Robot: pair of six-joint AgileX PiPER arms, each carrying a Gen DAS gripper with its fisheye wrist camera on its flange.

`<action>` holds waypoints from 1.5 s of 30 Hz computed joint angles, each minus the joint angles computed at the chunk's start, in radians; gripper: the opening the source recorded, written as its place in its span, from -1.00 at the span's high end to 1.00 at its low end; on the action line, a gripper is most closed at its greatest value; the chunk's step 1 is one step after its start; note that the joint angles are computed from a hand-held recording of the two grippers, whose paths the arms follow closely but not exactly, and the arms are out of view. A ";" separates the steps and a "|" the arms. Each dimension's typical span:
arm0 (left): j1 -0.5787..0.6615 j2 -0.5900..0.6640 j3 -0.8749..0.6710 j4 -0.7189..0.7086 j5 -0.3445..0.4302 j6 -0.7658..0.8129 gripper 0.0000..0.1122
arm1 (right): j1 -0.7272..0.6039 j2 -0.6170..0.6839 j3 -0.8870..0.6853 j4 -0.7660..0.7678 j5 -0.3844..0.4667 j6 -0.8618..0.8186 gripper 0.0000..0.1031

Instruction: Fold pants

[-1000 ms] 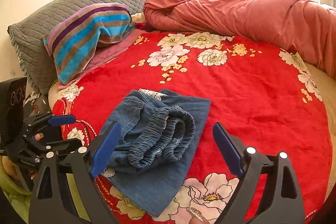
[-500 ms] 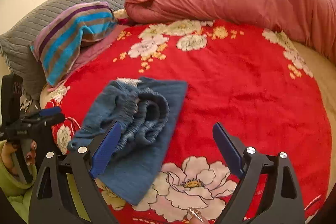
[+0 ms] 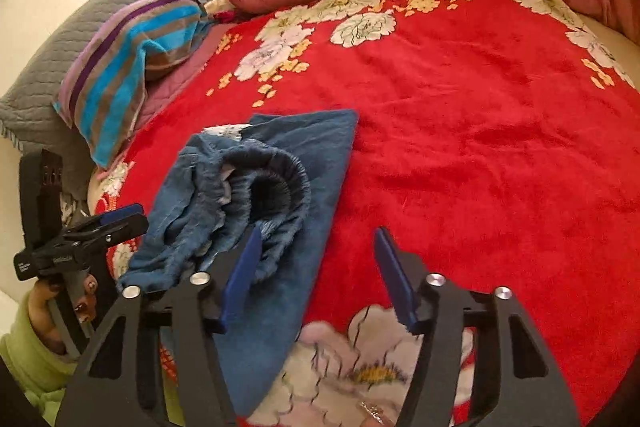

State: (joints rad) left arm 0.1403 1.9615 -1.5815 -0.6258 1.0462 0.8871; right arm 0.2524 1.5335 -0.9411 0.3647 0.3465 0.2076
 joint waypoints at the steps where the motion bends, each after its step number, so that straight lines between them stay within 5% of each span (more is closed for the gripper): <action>1: -0.006 0.012 -0.012 0.006 0.004 -0.007 -0.59 | -0.008 0.022 -0.018 0.008 0.015 -0.011 0.02; 12: -0.036 0.101 -0.098 -0.003 0.077 -0.038 -0.25 | -0.098 0.144 -0.100 0.391 0.112 -0.424 0.11; 22: -0.073 0.089 -0.067 0.003 0.047 -0.008 -0.24 | -0.116 0.216 -0.123 0.617 0.131 -0.688 0.11; 25: -0.077 0.084 -0.060 -0.002 0.044 -0.004 0.01 | -0.125 0.221 -0.115 0.698 0.134 -0.773 0.13; 31: -0.082 0.052 -0.051 -0.009 0.045 0.014 0.45 | -0.060 0.179 -0.119 0.567 0.051 -0.685 0.76; 45: -0.085 0.128 -0.292 -0.040 0.082 -0.075 0.51 | -0.040 0.252 -0.375 0.249 0.082 -0.429 0.77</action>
State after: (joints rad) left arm 0.0557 2.0893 -1.8739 -0.6654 1.1280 0.8124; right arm 0.2129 1.7859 -1.3162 0.6137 0.4289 -0.2216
